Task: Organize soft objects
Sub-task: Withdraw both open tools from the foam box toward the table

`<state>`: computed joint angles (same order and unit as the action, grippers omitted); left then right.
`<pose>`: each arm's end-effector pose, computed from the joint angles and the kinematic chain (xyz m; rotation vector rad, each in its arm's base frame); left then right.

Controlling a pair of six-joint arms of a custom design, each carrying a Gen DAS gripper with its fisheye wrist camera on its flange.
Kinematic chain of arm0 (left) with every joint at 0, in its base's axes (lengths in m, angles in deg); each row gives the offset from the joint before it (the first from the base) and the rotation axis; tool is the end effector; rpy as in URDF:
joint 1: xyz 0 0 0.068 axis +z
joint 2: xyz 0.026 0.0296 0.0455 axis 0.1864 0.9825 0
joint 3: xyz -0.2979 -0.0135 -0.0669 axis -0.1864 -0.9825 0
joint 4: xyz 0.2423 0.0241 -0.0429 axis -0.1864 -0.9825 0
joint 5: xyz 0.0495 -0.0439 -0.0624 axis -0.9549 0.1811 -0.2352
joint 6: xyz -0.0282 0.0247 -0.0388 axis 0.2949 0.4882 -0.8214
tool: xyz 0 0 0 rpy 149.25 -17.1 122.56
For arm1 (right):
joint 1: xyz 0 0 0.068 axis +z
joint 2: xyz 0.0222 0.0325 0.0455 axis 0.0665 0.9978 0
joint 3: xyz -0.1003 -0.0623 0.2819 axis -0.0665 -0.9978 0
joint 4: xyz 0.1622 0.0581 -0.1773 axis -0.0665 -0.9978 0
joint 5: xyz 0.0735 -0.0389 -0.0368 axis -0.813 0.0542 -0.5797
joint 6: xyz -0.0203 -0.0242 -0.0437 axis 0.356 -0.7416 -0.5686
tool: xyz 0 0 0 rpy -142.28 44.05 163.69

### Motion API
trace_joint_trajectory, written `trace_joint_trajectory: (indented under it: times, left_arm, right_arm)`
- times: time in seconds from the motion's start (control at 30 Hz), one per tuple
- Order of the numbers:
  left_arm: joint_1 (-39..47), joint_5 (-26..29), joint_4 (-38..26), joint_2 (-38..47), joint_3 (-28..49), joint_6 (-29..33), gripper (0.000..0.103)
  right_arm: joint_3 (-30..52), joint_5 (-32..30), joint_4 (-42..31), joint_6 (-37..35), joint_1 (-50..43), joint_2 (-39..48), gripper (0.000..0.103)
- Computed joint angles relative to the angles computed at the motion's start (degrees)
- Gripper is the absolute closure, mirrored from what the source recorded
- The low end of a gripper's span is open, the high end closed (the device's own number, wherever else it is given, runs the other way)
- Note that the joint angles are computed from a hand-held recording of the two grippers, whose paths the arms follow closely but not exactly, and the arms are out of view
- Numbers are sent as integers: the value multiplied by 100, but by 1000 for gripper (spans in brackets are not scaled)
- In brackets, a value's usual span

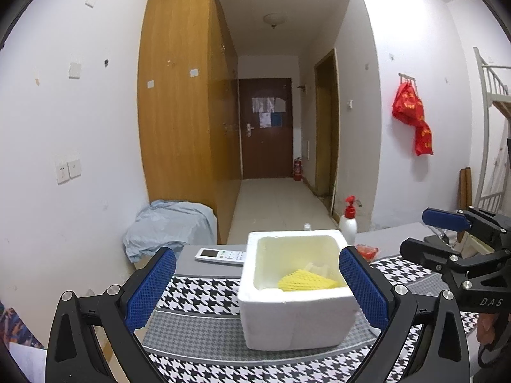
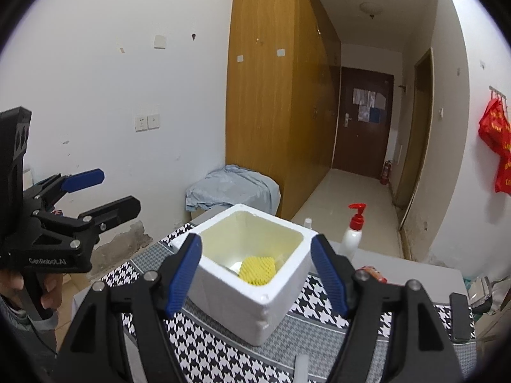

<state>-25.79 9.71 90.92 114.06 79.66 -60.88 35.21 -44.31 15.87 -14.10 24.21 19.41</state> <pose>0.2864 -0.1951 0.2020 0.2481 1.8755 -0.1218 0.3044 0.1121 0.2410 -0.3542 1.9433 0.1938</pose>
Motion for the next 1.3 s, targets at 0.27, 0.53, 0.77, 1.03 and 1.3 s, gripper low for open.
trace_joint_trajectory:
  times: [0.27,0.53,0.77,1.03,1.3]
  left_arm:
    - [-462,-118,472,-57,-506,-140,1]
    - [-797,-326,1415,207,-1040,-317,1]
    - [-969,-494,1867,678,-1204,-561,1]
    - [-1182,-655,2472,1309,-1257,-658,1]
    - [-1226,-451,2695,1869,-1138,-772,1]
  right_arm:
    - [-987,106,897,-14,1,-263,28]
    - [-1743,79,1538,48,-54,-284,28]
    - [-2311,201,2222,194,-110,-141,28]
    - [-2822,101,2894,264,-299,126,28]
    - [-3108,128,3510,318,-472,638,28]
